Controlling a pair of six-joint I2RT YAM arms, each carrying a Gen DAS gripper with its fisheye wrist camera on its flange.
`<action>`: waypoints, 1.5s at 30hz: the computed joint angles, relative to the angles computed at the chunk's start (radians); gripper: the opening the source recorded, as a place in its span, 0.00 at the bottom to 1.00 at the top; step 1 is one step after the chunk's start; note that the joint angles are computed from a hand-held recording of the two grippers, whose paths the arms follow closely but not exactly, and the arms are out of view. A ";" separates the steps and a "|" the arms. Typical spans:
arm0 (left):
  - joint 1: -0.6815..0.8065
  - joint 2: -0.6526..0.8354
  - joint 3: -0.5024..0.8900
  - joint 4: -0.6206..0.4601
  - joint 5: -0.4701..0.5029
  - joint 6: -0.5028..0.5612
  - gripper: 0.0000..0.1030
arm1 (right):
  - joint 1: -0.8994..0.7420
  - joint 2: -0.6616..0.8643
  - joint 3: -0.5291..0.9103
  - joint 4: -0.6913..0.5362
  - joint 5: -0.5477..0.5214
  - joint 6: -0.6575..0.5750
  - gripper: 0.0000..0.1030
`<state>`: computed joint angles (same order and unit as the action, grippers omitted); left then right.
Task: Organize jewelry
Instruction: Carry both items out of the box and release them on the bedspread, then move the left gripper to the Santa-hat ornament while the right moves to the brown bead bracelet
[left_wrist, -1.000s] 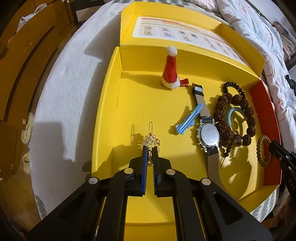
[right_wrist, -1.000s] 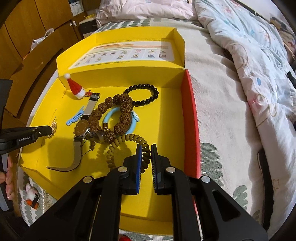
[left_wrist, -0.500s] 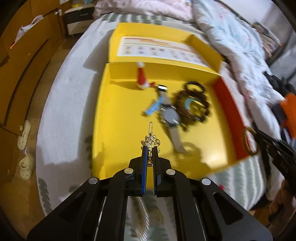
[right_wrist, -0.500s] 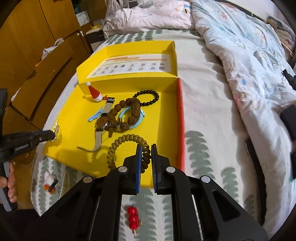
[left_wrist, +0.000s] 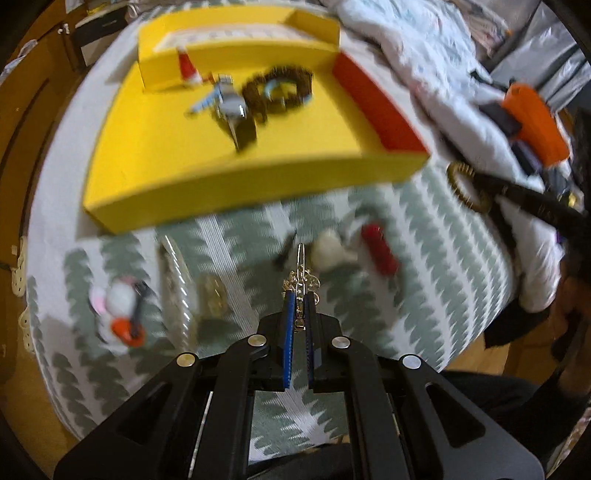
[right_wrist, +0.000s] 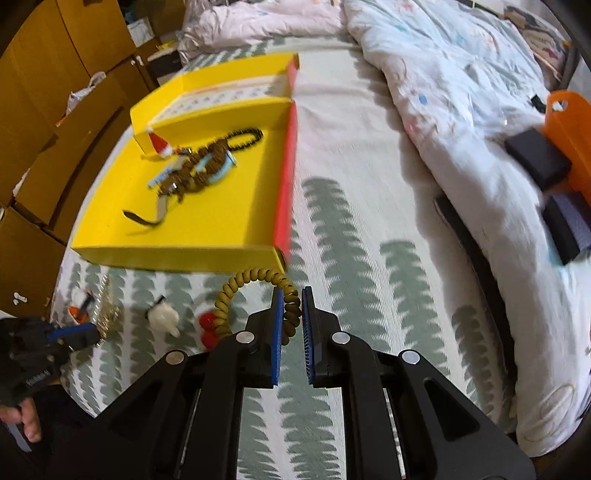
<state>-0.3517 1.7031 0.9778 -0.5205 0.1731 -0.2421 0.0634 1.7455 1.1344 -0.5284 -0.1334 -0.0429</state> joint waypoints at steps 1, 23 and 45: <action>-0.013 0.025 -0.002 0.007 -0.013 -0.009 0.05 | -0.004 0.009 -0.001 0.001 -0.001 0.000 0.10; -0.075 0.239 0.080 0.014 -0.151 -0.045 0.31 | 0.049 0.248 0.095 -0.016 0.192 -0.022 0.19; 0.107 0.064 0.168 0.020 -0.084 -0.043 0.62 | 0.079 0.163 0.178 0.091 0.003 0.052 0.20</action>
